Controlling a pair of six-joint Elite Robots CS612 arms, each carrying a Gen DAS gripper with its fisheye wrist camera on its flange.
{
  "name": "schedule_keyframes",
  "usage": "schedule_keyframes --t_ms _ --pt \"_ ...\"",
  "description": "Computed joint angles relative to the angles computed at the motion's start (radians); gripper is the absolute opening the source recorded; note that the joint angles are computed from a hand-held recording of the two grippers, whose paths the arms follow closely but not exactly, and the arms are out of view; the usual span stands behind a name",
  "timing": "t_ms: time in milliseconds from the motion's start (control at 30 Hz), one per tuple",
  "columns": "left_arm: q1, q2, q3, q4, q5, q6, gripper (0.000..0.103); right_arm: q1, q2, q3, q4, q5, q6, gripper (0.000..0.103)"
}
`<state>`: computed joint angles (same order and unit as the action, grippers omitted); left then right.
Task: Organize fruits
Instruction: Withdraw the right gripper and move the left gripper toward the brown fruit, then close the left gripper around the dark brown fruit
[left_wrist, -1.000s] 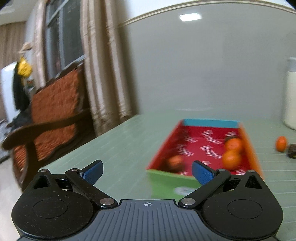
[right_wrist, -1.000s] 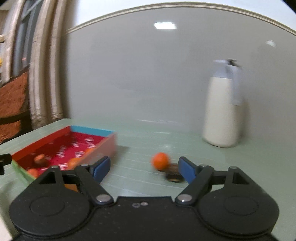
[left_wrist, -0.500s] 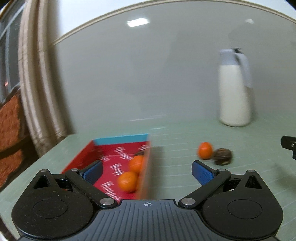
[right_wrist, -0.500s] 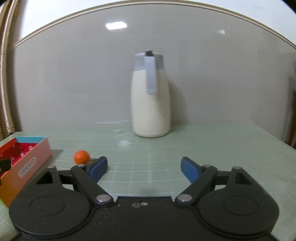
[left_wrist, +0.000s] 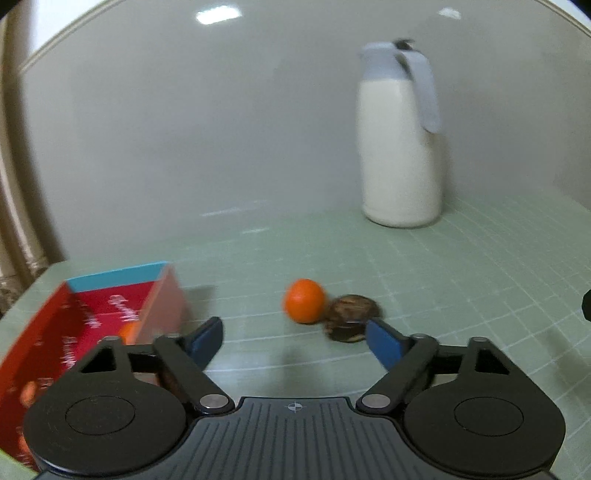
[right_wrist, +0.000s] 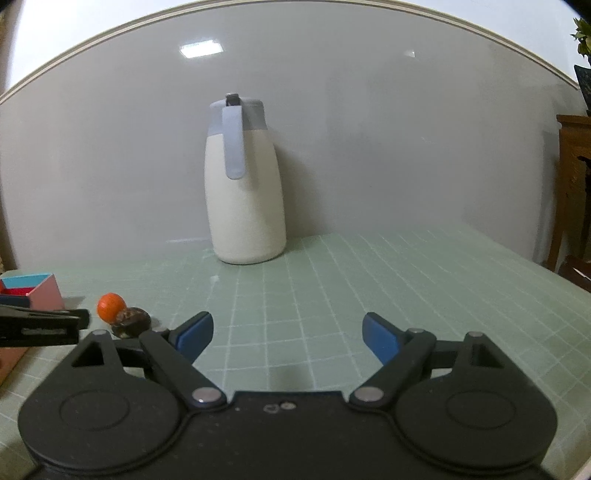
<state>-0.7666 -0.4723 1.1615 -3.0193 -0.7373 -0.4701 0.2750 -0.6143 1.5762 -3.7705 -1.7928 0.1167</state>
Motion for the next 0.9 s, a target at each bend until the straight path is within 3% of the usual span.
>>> schedule_keyframes --t_ms 33,233,400,433,467,700,900 --pt "0.0 0.011 -0.023 0.018 -0.004 0.005 0.073 -0.001 0.0 0.0 0.004 0.0 0.001 0.088" --pt "0.006 0.055 -0.123 0.137 -0.027 -0.093 0.069 -0.01 -0.005 0.01 0.001 0.008 0.001 0.089" --pt "0.013 0.092 -0.204 0.219 -0.045 -0.129 0.065 -0.014 -0.008 0.016 -0.001 0.024 -0.008 0.089" --pt "0.015 0.097 -0.215 0.235 -0.05 -0.139 0.051 -0.014 -0.008 0.016 -0.002 0.026 -0.011 0.089" --pt "0.017 0.101 -0.225 0.255 -0.06 -0.154 0.047 -0.014 -0.008 0.018 -0.004 0.027 -0.015 0.089" --pt "0.013 0.125 -0.271 0.31 -0.02 -0.143 0.047 -0.015 -0.009 0.02 0.01 0.034 -0.034 0.089" --pt "0.015 0.12 -0.26 0.285 -0.035 -0.131 0.047 -0.014 -0.008 0.015 0.017 0.042 -0.04 0.089"
